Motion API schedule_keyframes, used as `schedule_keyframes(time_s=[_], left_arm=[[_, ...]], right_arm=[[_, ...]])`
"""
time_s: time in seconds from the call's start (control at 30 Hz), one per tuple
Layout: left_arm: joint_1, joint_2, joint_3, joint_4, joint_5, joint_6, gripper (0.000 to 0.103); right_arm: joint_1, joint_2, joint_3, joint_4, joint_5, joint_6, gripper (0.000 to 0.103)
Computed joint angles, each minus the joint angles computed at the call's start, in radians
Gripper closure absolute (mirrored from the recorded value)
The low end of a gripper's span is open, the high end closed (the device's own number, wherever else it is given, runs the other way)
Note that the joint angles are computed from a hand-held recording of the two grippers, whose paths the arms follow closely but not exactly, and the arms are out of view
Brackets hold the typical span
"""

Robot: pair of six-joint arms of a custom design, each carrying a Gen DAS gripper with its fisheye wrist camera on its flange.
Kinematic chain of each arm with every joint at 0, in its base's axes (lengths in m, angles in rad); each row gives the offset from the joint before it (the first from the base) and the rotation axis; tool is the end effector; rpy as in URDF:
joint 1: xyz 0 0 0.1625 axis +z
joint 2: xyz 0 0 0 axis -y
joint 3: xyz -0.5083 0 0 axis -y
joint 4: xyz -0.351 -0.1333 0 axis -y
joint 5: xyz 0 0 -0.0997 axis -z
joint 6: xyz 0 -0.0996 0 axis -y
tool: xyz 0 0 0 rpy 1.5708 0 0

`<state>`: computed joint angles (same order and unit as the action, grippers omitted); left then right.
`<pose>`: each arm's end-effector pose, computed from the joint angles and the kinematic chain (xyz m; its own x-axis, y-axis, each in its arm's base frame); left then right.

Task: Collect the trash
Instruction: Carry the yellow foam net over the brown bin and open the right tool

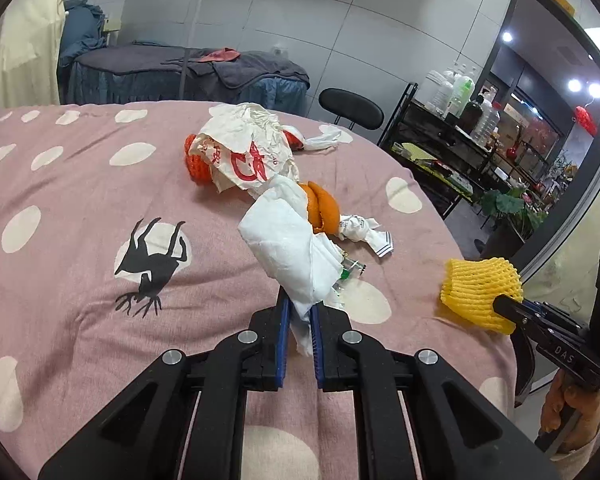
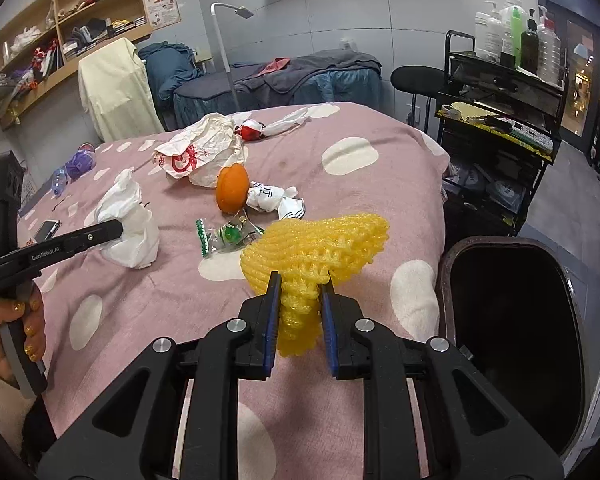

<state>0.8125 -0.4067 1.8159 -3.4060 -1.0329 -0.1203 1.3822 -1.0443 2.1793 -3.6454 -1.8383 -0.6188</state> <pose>-0.3128 -0.5983 -0.0195 -0.8387 0.3544 -0.4136 0.5294 0.7088 -0.4662 0.0038 -0.5505 0.3076 -0.8033 -0.0182 0.5954 -0.4362 0.6986 -0.5672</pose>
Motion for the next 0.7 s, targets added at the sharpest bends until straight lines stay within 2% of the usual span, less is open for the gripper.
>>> schedule_keyframes(time_s=[0.27,0.47,0.7], left_arm=[[-0.054,0.004,0.061,-0.08,-0.009,0.018,0.093],[-0.087,0.022,0.064,-0.093,-0.059,0.028,0.093],[-0.12,0.058,0.014,-0.069,-0.129,0.049,0.093]], right_arm=[[-0.03,-0.048,0.073,-0.077,0.028,0.024,0.083],[-0.066,-0.09,0.12,-0.141,0.03,0.044,0.083],[-0.121,-0.15,0.156,-0.191,0.027,0.072,0.083]])
